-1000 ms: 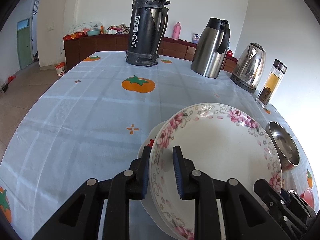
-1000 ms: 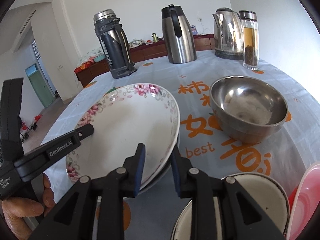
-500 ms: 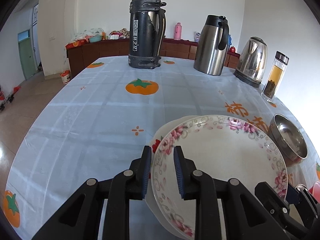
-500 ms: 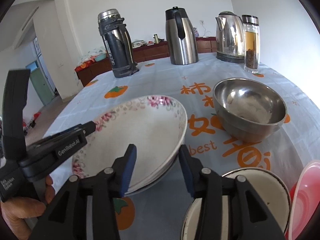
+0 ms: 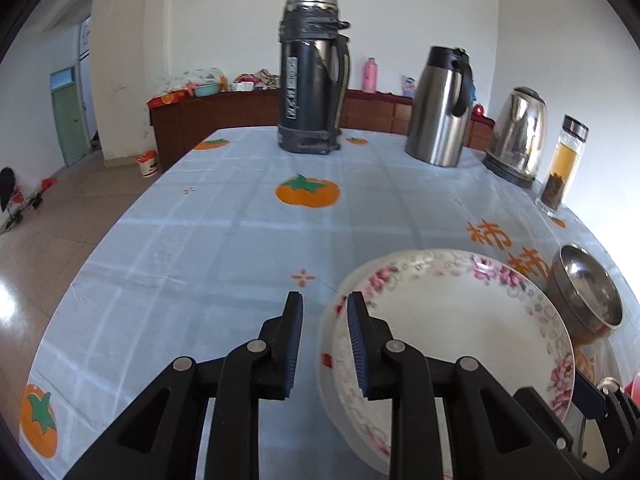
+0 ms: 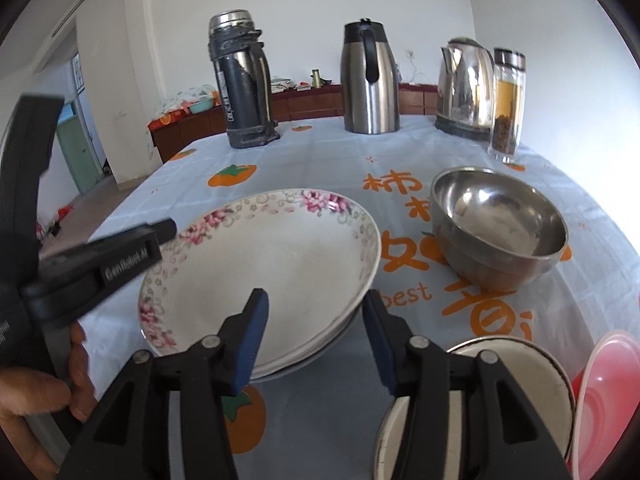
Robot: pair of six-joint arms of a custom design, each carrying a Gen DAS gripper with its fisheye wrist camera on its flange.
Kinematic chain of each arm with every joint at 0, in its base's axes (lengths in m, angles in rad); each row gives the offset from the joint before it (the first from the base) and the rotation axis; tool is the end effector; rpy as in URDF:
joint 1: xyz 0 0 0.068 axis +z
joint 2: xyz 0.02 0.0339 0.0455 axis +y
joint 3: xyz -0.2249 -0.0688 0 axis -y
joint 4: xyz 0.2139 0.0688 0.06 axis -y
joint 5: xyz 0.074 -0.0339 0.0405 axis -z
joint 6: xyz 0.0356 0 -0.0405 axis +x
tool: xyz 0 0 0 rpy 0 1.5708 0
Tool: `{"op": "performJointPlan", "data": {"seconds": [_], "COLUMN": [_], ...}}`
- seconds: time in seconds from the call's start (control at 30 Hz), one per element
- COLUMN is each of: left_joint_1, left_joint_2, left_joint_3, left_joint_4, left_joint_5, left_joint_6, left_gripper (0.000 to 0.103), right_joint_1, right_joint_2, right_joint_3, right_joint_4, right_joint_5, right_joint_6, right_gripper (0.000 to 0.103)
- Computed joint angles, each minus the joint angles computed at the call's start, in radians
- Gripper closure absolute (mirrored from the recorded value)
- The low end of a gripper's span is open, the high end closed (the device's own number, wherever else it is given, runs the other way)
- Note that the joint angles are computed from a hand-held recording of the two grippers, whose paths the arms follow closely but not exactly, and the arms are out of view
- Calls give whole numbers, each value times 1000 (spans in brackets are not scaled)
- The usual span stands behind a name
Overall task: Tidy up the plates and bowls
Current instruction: 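Open the left gripper and release the pink-floral plate on the stack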
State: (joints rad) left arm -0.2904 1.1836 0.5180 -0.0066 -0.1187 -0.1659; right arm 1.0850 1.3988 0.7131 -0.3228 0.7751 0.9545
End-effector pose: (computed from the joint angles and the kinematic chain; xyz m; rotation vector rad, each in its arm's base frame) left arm 0.2177 -0.0607 0.1688 0.0753 2.2386 -0.1146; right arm 0.1332 0.1989 0.1620 0.1156 2.2177 0.0713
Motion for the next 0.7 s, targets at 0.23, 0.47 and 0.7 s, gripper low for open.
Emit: {"op": "performJointPlan", "data": {"seconds": [0.23,0.47,0.7], "left_joint_1": [29,8,-8], "left_joint_2": [-28,-24,-67], "left_joint_3": [-11,-23,-58], "left_joint_4": [10,33,69], "left_joint_5": [-38,-91,-140], "left_joint_6": [-5,11,-8], "left_gripper": [77,73,40], "right_joint_1": [33,69,85], "right_joint_2": [22,38,-4], "right_joint_3": [33,53,20], "right_joint_4": [-73,-99,-95], "right_joint_5": [34,64,102], "right_joint_6": [37,53,97], "right_gripper": [28,27,22]}}
